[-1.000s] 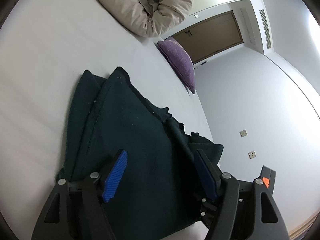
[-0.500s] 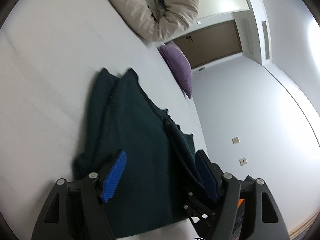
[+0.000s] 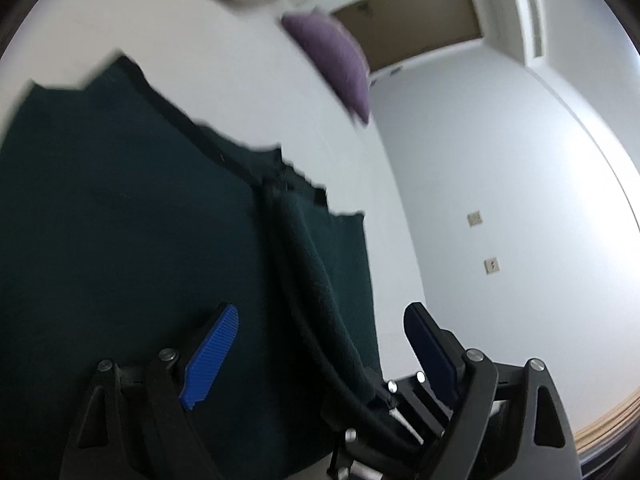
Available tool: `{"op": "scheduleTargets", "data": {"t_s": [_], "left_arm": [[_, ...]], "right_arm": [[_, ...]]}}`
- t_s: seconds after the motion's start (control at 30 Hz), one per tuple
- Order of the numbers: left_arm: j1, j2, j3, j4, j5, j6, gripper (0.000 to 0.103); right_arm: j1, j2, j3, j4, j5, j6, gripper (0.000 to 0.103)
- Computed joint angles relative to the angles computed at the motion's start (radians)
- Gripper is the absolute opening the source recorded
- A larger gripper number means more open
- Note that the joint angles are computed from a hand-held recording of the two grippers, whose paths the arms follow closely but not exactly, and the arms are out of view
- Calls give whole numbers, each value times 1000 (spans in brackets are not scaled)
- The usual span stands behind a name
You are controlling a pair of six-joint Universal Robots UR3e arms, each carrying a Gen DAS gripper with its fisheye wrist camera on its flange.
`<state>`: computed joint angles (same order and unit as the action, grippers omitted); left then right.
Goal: Fold small clothes
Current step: 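Release the sweater with the right tool and press the fold with the left tool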
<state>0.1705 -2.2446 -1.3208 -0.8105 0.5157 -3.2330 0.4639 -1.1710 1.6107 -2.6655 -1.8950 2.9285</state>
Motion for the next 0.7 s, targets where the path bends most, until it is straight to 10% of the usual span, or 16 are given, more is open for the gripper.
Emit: {"op": "scheduleTargets", "data": {"t_s": [0.2,0.37,0.7], "left_arm": [[-76,-123,258,-238,36,46,69],[-86,-152,301,-316,40,71,21],[-20,-79,251,-360,21,167,13]], "right_arm": [[-60,-76,119,-83,95,-8,24],[-147,-210,252,-106,213,8,32],[-806,-768,694,2,948,86,53]]}}
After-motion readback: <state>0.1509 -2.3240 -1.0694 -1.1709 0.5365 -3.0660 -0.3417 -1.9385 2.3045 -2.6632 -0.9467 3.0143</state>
